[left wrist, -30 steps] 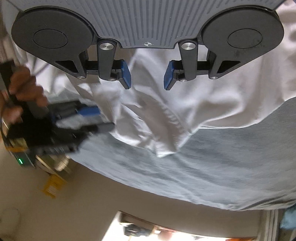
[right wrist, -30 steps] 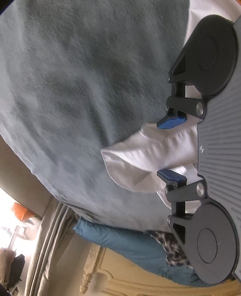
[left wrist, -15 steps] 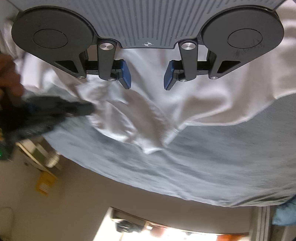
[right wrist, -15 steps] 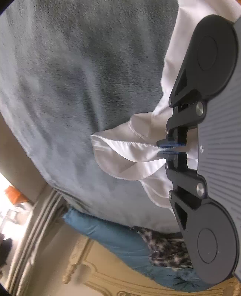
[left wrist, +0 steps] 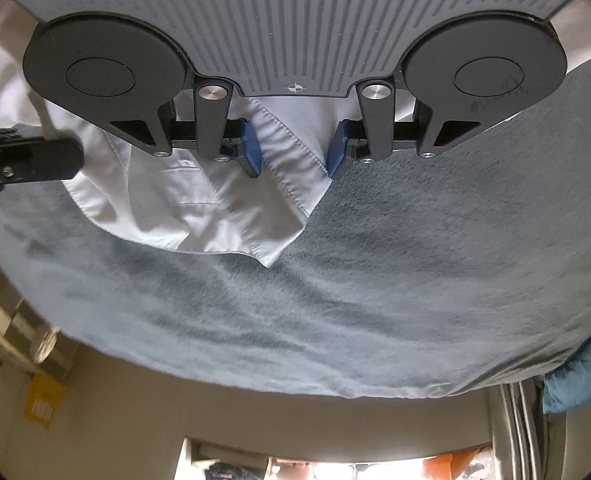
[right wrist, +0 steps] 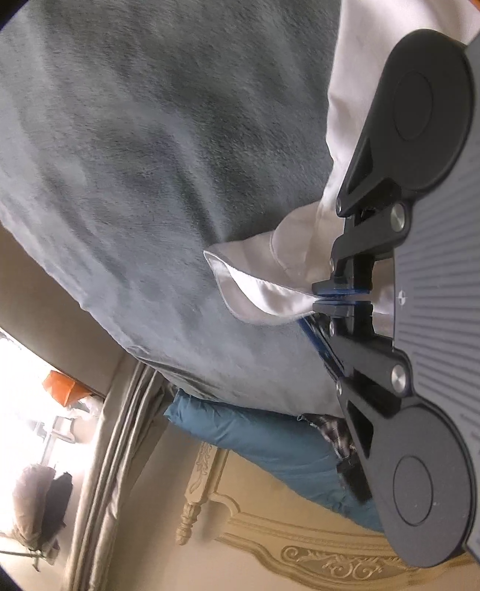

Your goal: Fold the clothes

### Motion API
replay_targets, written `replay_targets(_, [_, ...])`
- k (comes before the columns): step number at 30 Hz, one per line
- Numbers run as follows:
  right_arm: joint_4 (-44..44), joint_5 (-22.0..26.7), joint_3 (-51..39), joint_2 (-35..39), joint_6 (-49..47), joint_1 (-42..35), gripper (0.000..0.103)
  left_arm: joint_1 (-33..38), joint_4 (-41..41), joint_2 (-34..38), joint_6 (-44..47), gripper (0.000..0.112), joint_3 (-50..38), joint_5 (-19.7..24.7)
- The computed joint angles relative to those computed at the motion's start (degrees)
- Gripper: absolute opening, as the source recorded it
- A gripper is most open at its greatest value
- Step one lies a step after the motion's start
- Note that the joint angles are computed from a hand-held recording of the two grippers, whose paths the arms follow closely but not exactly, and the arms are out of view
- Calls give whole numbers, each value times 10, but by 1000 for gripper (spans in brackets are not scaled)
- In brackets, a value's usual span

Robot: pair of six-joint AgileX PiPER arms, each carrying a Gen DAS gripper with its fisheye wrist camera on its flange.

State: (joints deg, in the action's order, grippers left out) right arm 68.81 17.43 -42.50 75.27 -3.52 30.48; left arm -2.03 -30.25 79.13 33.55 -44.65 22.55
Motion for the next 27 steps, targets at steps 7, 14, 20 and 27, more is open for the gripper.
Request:
replay_targets(7, [-158, 4, -49, 43, 225, 23, 3, 77, -132, -38, 133, 45, 8, 74])
replay_targets(14, [-188, 55, -77, 53, 274, 6, 5, 301, -334, -171, 512, 46, 85, 370])
replay_targets(20, [-69, 74, -57, 50, 182, -16, 6, 233, -335, -304, 672, 46, 171, 326])
replay_targets(27, [65, 82, -19, 33, 72, -30, 7, 20, -332, -354, 665, 45, 232, 62])
